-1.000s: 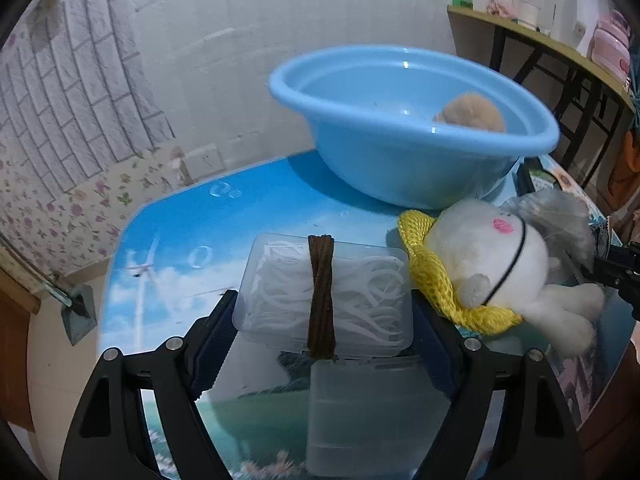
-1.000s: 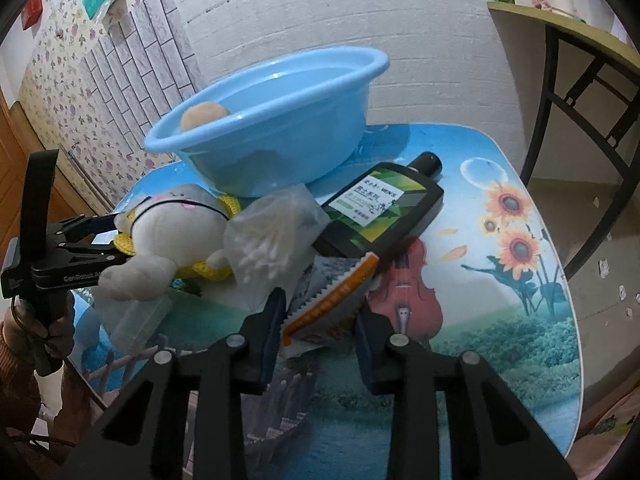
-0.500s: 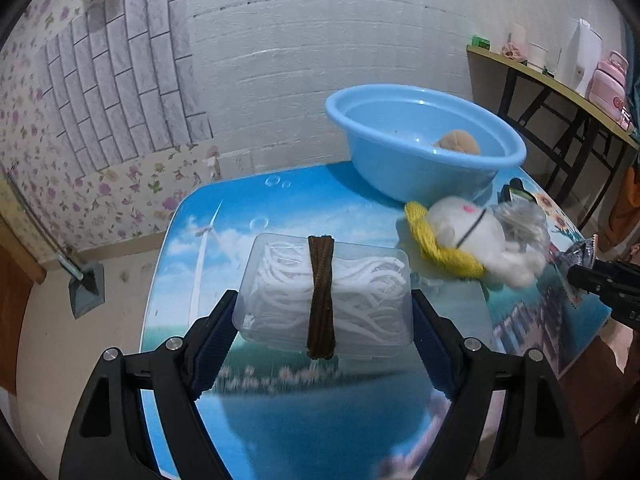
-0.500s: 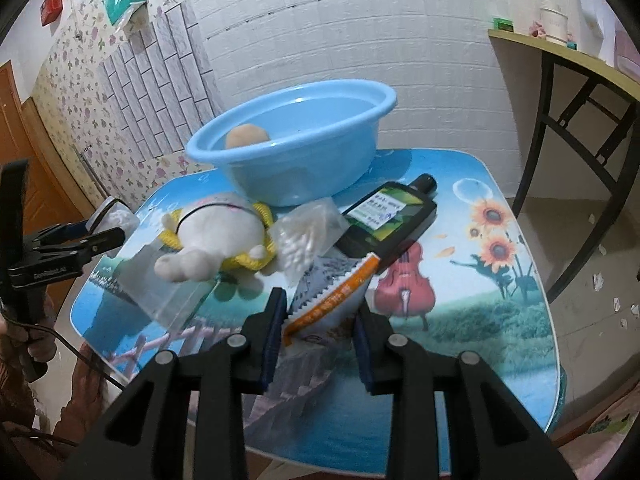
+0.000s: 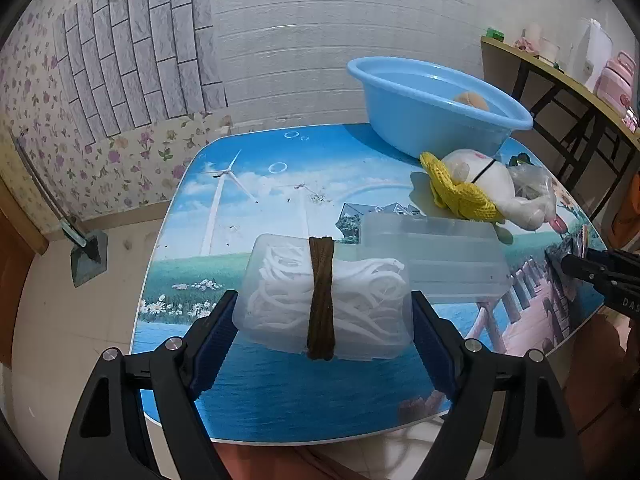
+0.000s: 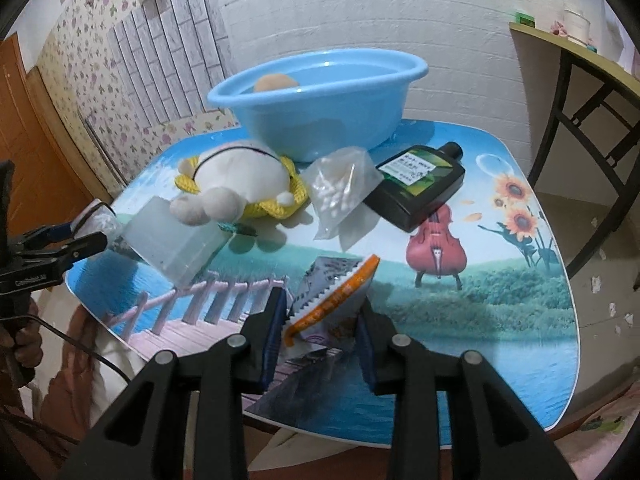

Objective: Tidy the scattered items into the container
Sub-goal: 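Lift the floss box and packet and carry both over the basin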

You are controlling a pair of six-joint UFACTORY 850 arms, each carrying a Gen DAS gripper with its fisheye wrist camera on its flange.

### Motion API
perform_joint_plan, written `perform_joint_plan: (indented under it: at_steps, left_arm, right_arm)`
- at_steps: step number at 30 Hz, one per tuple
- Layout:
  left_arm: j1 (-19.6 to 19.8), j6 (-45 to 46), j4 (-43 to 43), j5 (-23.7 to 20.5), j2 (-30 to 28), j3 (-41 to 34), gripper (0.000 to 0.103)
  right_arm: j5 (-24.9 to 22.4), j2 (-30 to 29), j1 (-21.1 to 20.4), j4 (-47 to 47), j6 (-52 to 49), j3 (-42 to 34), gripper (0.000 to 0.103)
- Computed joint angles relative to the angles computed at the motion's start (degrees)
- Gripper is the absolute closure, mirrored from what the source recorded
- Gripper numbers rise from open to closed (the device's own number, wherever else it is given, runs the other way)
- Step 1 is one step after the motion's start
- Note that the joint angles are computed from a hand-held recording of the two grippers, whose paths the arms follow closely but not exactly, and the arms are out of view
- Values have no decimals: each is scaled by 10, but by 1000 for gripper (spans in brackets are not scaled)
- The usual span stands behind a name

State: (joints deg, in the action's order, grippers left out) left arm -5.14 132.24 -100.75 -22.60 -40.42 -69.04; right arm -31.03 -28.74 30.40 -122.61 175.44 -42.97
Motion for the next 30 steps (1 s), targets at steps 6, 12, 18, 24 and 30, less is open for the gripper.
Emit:
perform_joint_plan:
  at_steps: [6,12,18,24,30]
  left_arm:
    - [-3,54,-47,2,1,10,20]
    - [-3,53,-43,13,-12,3,20]
    - [-1,57,-54,13,-27,-8,21]
    - [6,70,-79,-12,-21,-3,21]
    - [9,103,-114,-38,10,13,21]
  right_arm:
    - [-2,1,1,30,-20,0,61]
    - [7,-6,3,25,-23,-4,60]
    - [11,-16,3,42,-47,-14,61]
    - [-9,-10,7,40,-46,-7,71]
    - [-27,5,13,31,-51,-4,72]
